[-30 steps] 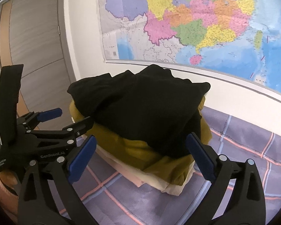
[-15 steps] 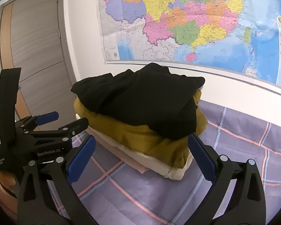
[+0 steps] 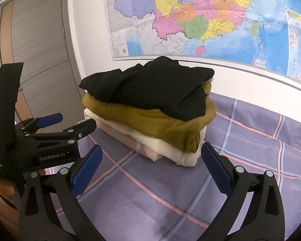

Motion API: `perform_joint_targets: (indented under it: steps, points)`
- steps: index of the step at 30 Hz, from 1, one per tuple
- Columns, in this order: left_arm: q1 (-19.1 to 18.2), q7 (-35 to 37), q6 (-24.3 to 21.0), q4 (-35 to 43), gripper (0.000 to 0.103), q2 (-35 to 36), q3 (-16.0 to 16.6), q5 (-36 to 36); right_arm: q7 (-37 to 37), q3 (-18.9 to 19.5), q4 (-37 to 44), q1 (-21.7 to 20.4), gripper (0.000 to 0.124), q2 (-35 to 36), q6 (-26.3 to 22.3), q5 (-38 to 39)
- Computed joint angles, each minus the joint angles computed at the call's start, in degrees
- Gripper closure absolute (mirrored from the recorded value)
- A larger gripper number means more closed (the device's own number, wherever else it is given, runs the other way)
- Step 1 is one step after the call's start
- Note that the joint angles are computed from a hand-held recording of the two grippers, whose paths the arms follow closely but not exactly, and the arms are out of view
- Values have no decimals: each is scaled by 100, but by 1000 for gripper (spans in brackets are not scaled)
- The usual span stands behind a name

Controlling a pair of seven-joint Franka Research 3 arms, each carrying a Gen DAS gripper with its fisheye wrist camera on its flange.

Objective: Fold large clothes

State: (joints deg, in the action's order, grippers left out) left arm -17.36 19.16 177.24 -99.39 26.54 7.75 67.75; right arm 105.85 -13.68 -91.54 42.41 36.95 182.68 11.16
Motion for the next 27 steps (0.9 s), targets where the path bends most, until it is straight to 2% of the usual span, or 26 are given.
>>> perform_joint_targets:
  steps: [10, 27]
  points:
    - [-110, -479, 0, -305, 7, -227, 6, 525, -87, -90, -594, 190, 27, -318, 237, 212]
    - [211, -858, -243, -509, 7, -409, -532, 1081, -465, -30, -1174, 275, 27, -630, 497, 707]
